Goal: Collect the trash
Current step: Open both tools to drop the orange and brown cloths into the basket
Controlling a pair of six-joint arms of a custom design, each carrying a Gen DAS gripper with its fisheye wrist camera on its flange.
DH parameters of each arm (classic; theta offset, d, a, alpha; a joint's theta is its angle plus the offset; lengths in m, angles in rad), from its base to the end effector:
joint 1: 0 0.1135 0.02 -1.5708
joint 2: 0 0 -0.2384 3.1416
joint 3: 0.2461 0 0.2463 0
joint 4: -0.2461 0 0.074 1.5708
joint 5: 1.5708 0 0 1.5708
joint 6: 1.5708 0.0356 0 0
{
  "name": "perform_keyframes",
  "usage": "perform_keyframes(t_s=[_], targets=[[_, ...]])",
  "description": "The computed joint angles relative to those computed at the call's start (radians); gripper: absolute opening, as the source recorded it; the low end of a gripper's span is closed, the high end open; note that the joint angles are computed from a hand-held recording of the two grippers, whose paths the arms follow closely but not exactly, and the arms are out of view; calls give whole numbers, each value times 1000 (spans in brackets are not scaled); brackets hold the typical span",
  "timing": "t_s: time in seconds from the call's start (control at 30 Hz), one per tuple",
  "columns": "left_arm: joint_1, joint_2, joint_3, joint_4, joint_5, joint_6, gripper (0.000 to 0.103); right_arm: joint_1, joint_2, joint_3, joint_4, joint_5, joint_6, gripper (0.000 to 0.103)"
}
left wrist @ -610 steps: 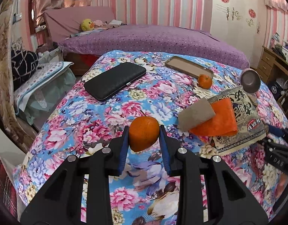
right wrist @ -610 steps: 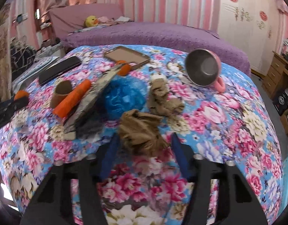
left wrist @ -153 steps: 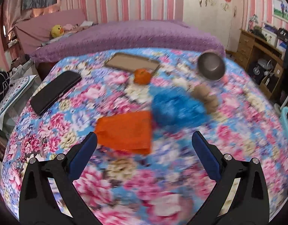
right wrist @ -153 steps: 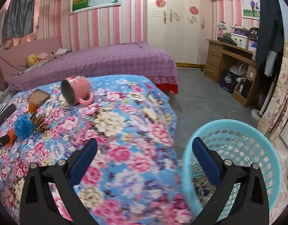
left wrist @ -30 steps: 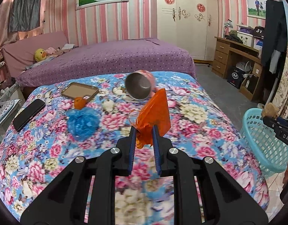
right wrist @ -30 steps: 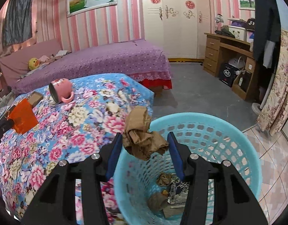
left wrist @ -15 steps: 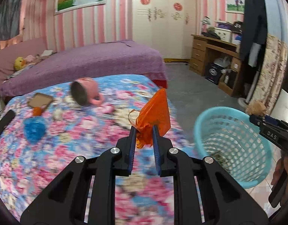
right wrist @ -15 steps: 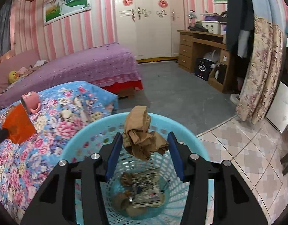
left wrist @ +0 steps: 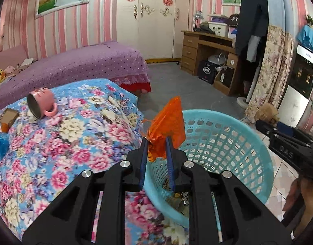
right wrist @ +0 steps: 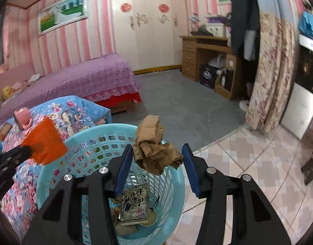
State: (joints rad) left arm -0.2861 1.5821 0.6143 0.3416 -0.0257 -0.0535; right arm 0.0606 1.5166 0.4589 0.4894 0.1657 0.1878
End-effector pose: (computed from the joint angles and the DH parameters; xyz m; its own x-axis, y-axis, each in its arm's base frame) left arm 0.2846 -0.0828 0.1249 -0.5755 0.1136 -0.8099 0.2317 0.9724 -0.0283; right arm 0.2684 0.0104 0.1142 -0.5130 0.1534 -0.8446 0.1779 0.9815 0.0701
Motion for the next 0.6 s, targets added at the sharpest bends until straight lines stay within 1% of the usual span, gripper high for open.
perform_keyframes(t_s=[0.1,0.23,0.27,0.3,0.33,0.4,0.43,0.47,0.5,0.6], targets=[[-8,74,56,-9,-8,-12,17,-4,17,3,5,-14,-12,50],[-10,135,107,-35,6,-17,18,-12,38,9,5,-17,-15,50],[-11,143,115,-41,4,-15,23,-14,43,11,8,-21,-14,50],[-12,151,124,-46,-3,-12,33,-13,42,8,9,-22,-15,50],[-10,156,131,-50,-7,-9,39,-14,43,7,11,-23,-16,50],[2,154,139,-59,-8,-7,64,-16,62,8,29,-35,-25,50],[7,147,138,-63,-5,-5,70,-17,70,7,35,-40,-33,50],[13,135,130,-56,-7,-3,80,-12,81,11,36,-36,-46,50],[18,123,119,-44,-11,4,86,-5,88,16,28,-23,-57,50],[29,99,102,-31,-21,36,92,8,98,26,24,-16,-67,50]])
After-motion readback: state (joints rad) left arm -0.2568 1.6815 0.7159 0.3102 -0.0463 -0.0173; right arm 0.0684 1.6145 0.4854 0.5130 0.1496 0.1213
